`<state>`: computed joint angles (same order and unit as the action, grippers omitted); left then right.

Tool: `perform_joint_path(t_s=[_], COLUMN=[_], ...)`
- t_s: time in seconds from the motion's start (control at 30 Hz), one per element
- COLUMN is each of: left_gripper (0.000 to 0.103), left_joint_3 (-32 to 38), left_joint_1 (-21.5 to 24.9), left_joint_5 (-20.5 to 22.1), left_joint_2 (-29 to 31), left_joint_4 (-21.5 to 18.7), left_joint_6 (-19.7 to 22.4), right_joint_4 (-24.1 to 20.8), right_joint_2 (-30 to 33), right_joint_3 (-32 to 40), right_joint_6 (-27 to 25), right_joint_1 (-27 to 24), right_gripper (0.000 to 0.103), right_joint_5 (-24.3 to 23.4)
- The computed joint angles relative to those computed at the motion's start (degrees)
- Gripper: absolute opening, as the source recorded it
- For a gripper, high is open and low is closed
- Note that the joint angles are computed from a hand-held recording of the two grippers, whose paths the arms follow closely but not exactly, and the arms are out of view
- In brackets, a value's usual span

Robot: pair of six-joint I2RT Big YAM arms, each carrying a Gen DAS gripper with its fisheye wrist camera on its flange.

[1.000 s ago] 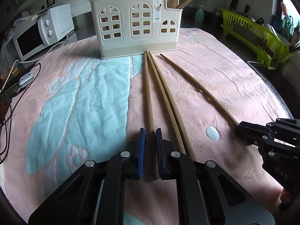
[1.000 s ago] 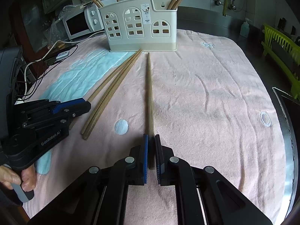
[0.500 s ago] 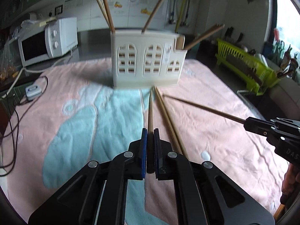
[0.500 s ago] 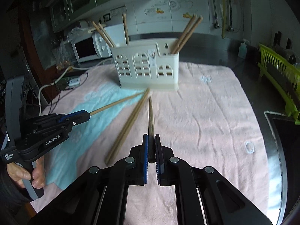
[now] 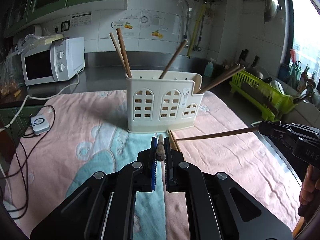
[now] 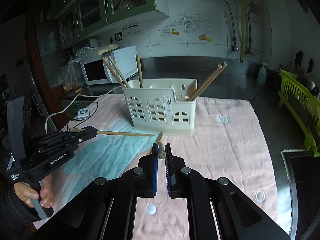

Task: Organize utensils
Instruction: 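Lift the left gripper's chopstick into the holder while the right gripper inserts its own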

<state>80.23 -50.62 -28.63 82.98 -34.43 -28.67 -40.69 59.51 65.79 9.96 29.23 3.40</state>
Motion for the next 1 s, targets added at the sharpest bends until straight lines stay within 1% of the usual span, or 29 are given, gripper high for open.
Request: perform_joint_path(t_s=[0.13,0.2,0.3,0.37,0.47,0.53,0.63,0.73,0.8,0.9,1.0], left_gripper=[0.005,0.005,0.005,0.005,0.005,0.005,0.005,0.005,0.005,0.005,0.005], left_joint_3=[1.7,2.7,4.6,5.7,7.5,8.8,10.6,12.7,14.1,17.0,20.5], left_joint_1=[1.0,1.3,1.8,2.0,2.2,2.4,3.0,3.5,3.9,4.8,5.3], left_joint_5=[0.7,0.8,1.4,1.4,0.8,0.5,0.8,0.4,-0.3,-0.8,-2.7], left_joint_2=[-0.8,-1.0,-1.2,-1.2,-1.1,-0.9,-0.8,-0.5,-0.4,-0.1,1.2], left_joint_4=[-0.4,-0.7,-1.6,-2.0,-2.8,-3.4,-4.0,-4.0,-3.3,-2.5,-1.9], left_joint_6=[0.5,0.8,1.0,1.5,2.8,3.2,3.6,4.3,5.1,6.0,8.3], right_joint_4=[-0.6,-1.4,-2.4,-3.6,-5.8,-7.6,-10.5,-13.5,-14.8,-15.8,-16.6], right_joint_2=[0.9,1.3,1.9,2.3,3.0,3.8,5.0,6.2,7.0,7.7,8.7], right_joint_3=[2.2,3.6,5.4,6.9,10.1,12.6,16.5,20.6,23.1,26.1,28.5], right_joint_6=[-1.8,-2.2,-3.5,-3.9,-5.6,-6.1,-7.8,-9.3,-10.2,-11.1,-11.5], right_joint_1=[-0.3,-0.9,-1.2,-1.8,-2.5,-3.5,-4.7,-5.9,-6.5,-6.8,-7.1], right_gripper=[0.007,0.007,0.007,0.007,0.007,0.007,0.007,0.007,0.007,0.007,0.007], right_joint_5=[0.1,-1.1,-0.6,-1.6,-1.4,-3.0,-3.7,-4.8,-4.6,-4.0,-3.9])
